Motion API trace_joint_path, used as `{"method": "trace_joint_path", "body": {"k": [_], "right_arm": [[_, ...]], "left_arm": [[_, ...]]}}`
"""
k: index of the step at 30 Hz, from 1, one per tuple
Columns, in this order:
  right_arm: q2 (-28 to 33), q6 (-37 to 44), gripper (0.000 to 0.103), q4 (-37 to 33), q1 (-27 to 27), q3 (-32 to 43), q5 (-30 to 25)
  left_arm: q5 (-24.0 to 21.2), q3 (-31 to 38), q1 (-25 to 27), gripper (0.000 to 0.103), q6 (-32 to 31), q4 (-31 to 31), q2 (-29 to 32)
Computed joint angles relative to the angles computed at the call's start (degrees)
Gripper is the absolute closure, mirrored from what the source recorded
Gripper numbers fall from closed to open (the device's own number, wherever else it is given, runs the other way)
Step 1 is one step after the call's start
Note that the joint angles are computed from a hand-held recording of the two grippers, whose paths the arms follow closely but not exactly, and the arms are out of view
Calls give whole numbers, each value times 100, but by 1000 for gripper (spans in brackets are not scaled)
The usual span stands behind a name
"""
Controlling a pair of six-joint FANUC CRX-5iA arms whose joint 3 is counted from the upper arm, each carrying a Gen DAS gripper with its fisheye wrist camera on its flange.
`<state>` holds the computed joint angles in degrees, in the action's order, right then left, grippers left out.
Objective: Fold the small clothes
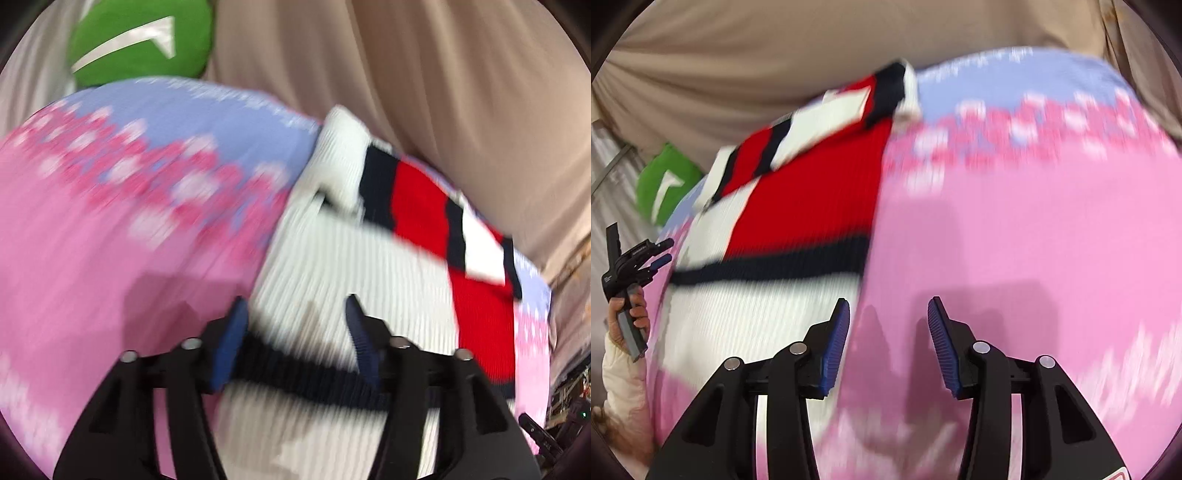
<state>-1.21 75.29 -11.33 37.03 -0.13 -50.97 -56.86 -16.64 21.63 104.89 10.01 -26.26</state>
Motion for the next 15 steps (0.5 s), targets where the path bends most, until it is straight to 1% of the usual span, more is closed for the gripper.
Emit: {"method": "trace_joint_path", "body": {"k": [2, 4, 5, 6, 7, 8, 9, 10, 11, 13, 14, 15], "right_arm": [[-259, 71, 55, -223, 76, -276, -54], [-493, -61, 50, -112, 253, -586, 132], [-567, -14, 47, -267, 262, -646, 165], [-604, 94, 47, -492, 222, -640, 143], [-641, 185, 47, -683, 193, -650, 134], [-683, 319, 47, -915, 167, -696, 166], [-673, 370, 47, -987, 178, -697, 212], [-699, 327, 47, -941, 239, -751, 307], [-693, 343, 47, -959, 270, -771, 417], [-612, 448, 47, -1179, 219, -703, 506], [-591, 459, 47, -1227, 229, -699, 592], [-574, 397, 47, -1166, 264, -718, 690]], "left_arm": [[-469, -277, 64, 36, -10, 24, -463], [-745, -557, 201, 35, -101, 225, -758], [-888, -773, 300, 35, -189, 475, -947], [-871, -910, 282, 33, -157, 556, -1101], [-812, -939, 151, 32, -7, 429, -1216], [-801, -1003, 106, 31, -37, 520, -1261], [-725, -1073, 79, 31, -66, 614, -1274], [-643, -1030, -55, 32, 102, 501, -1239], [-590, -1044, -108, 32, 139, 497, -1228], [-477, -1094, -157, 42, 49, 615, -1200], [-449, -1105, -174, 57, -29, 708, -1131], [-422, -1107, -184, 75, -80, 789, -1068]]}}
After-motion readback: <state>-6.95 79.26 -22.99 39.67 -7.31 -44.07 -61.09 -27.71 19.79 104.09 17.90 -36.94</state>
